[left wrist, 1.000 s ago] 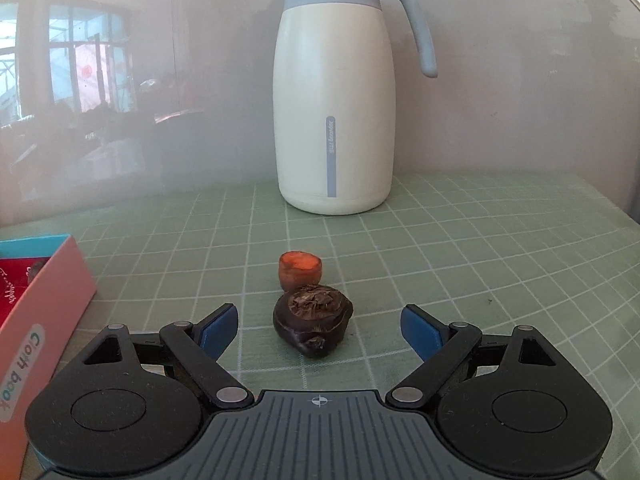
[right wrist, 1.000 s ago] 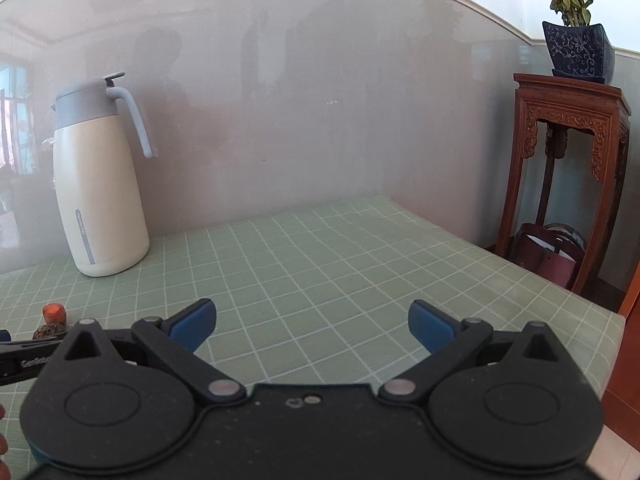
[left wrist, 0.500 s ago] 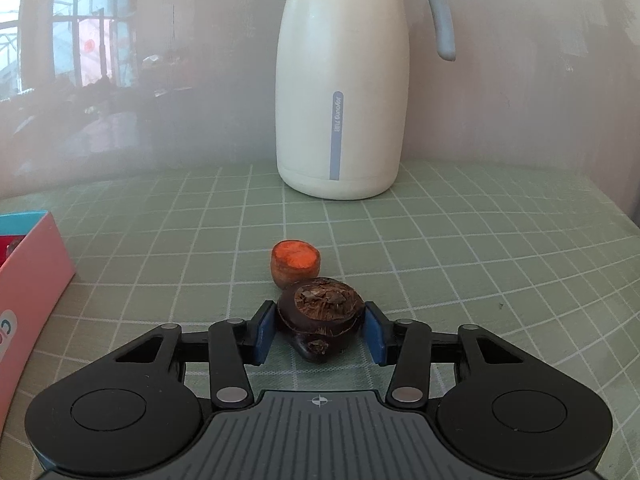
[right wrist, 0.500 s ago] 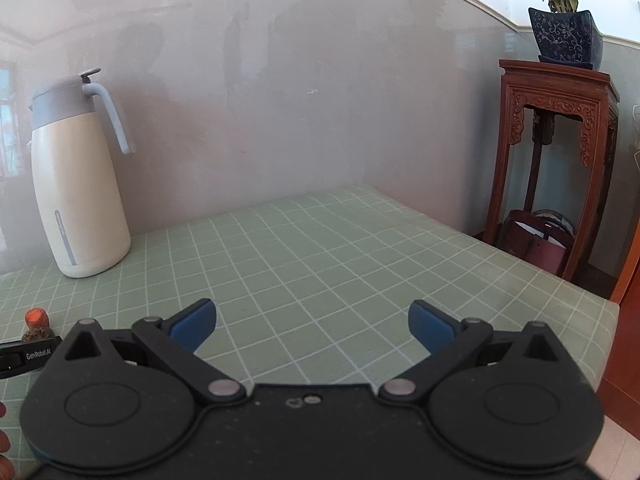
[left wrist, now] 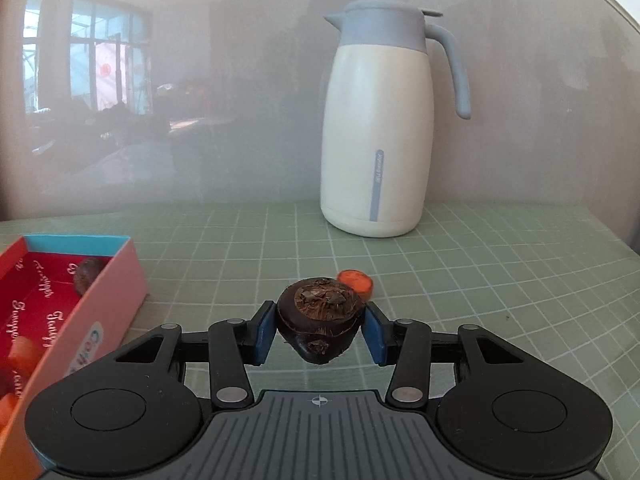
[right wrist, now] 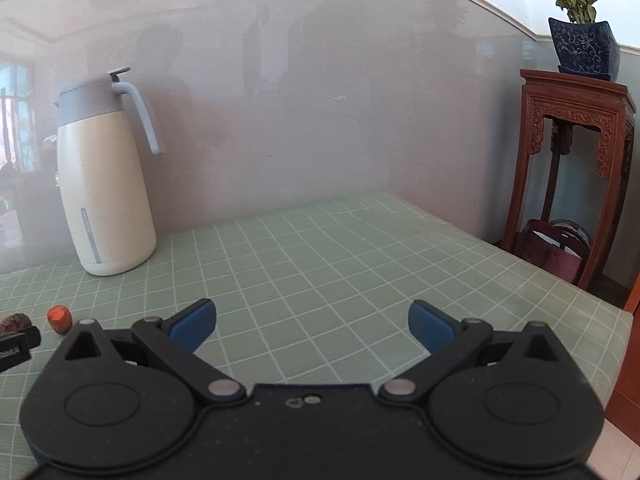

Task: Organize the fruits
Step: 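Carry the dark fruit in the left gripper into the red box and release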

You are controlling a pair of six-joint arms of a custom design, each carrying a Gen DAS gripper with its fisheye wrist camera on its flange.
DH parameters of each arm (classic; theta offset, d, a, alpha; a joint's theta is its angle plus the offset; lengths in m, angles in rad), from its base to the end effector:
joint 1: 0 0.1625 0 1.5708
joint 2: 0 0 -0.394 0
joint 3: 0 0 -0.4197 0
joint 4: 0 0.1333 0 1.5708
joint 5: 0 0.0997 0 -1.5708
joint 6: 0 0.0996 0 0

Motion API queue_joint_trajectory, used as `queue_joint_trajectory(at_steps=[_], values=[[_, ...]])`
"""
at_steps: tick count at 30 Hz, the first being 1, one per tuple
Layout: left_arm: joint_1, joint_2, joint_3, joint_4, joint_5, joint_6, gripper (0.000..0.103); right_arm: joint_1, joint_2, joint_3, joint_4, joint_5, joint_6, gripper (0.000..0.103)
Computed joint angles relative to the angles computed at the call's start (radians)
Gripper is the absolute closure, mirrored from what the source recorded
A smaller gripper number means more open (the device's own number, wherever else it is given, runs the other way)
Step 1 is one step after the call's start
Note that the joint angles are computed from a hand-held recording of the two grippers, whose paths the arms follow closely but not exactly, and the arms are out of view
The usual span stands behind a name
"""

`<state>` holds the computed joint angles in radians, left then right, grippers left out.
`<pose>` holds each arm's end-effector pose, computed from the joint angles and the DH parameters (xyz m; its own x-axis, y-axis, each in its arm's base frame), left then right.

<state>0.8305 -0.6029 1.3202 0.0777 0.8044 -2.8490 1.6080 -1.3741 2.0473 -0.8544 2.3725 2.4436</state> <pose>-0.2687 -0.5941 -0.0110 -0.6840 0.2740 -0.6760 0.7089 0.4679 -0.5277 0.0800 -0.4886 0.2016 -0.5569 0.6370 0.5330 -0.4584 0.2993 -0.8368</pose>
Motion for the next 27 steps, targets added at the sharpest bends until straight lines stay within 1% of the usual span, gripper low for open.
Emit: queue_joint_trajectory(at_steps=[6,11,16,18,22,27], values=[[0.004,-0.173,0.172,-0.123,-0.068,0.054,0.057,0.021,0.029,-0.020,0.015,-0.014,-0.006,0.000],[0.038,-0.277,0.246,-0.201,-0.146,0.108,0.057,0.039,0.064,-0.046,0.042,-0.023,-0.001,0.000],[0.098,-0.302,0.224,-0.215,-0.220,0.110,0.057,0.066,0.118,-0.078,0.045,-0.030,-0.030,0.000],[0.122,-0.295,0.202,-0.199,-0.239,0.082,0.057,0.076,0.144,-0.095,0.051,-0.032,-0.042,0.000],[0.161,-0.271,0.138,-0.125,-0.250,0.016,0.057,0.092,0.187,-0.129,0.069,-0.034,-0.056,0.000],[0.185,-0.250,0.094,-0.048,-0.233,-0.045,0.057,0.112,0.237,-0.171,0.097,-0.038,-0.053,0.000]])
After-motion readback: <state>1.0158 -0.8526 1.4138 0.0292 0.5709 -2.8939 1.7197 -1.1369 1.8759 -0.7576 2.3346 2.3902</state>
